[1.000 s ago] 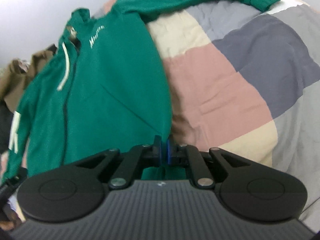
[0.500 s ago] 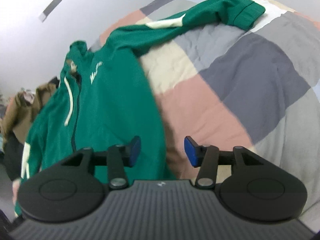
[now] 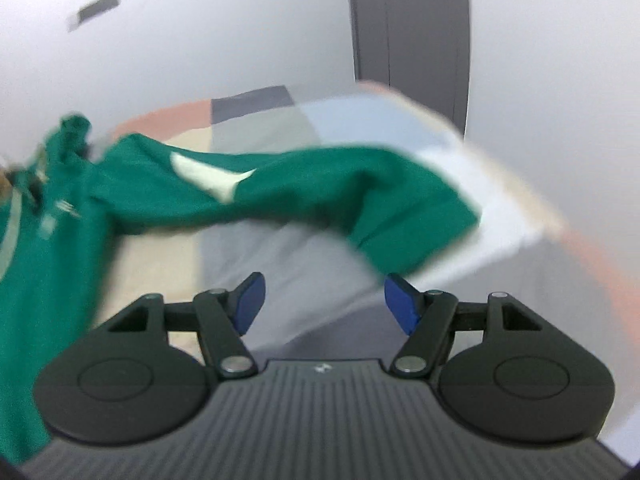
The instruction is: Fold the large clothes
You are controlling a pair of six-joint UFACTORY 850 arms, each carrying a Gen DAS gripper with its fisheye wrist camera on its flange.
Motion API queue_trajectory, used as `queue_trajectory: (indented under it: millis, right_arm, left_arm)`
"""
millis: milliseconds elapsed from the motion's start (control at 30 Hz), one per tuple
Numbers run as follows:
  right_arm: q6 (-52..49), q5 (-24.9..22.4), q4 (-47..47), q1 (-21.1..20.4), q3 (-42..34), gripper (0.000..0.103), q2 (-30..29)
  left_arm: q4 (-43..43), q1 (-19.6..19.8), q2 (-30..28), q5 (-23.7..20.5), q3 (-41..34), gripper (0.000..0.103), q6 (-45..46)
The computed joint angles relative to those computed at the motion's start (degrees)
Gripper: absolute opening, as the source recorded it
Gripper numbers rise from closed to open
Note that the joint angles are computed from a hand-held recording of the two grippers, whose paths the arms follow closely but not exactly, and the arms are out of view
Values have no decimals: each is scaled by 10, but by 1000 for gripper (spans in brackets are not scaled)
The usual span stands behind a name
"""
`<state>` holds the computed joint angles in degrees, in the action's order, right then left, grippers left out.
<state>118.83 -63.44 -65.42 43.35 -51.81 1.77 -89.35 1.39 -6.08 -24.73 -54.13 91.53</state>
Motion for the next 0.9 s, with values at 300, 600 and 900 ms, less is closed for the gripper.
queue_trajectory:
  millis: [300, 600, 900]
  right_arm:
    - [-213, 35, -40, -81, 28, 73, -22]
    - [-107, 110, -109, -119, 97, 26, 95]
    - [20, 162, -101, -205, 100, 18, 193]
  left_arm:
    - [-34, -33, -35, 51, -31, 63, 12]
    - [-42, -47, -48, 66, -46, 63, 13]
    - [-48, -48, -39, 58, -46, 63, 8]
